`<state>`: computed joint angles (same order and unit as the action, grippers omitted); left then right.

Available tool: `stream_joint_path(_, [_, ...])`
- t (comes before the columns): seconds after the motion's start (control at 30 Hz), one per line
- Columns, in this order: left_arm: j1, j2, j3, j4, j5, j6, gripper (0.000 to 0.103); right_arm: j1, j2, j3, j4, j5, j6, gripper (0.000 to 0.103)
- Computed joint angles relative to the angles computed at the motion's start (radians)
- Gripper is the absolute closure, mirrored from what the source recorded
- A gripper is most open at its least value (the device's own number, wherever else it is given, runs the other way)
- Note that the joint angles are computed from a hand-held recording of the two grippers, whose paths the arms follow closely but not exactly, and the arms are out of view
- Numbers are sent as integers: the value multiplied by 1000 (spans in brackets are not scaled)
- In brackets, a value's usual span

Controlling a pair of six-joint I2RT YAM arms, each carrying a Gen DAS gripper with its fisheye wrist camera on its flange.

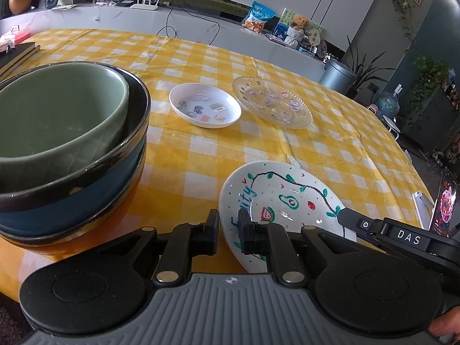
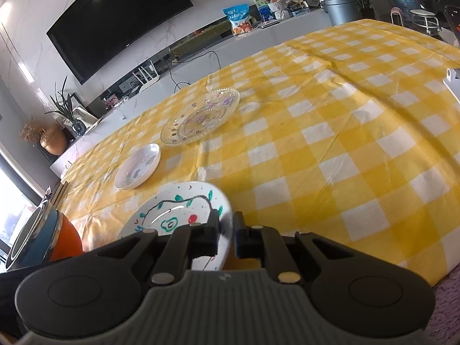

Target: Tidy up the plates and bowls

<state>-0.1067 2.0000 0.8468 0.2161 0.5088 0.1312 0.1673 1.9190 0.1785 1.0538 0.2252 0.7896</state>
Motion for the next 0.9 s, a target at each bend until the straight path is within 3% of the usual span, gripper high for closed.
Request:
stream_joint_path(0.57, [-12,-12,-24,12,-29,36,87,35,16,42,-61,52,-38,91])
stream_joint_path(0.67, [-13,-19,-28,15,-30,32,86,31,30,26,-9,51,-17,86])
stream_joint_path(0.73, [-10,-25,-34,25,-26,28,85,36,17,16,-1,77,-21,74])
stream_joint_path(0.9, [-13,-58,-61,81,18,32,77,50,-11,15,-34,142,-16,72])
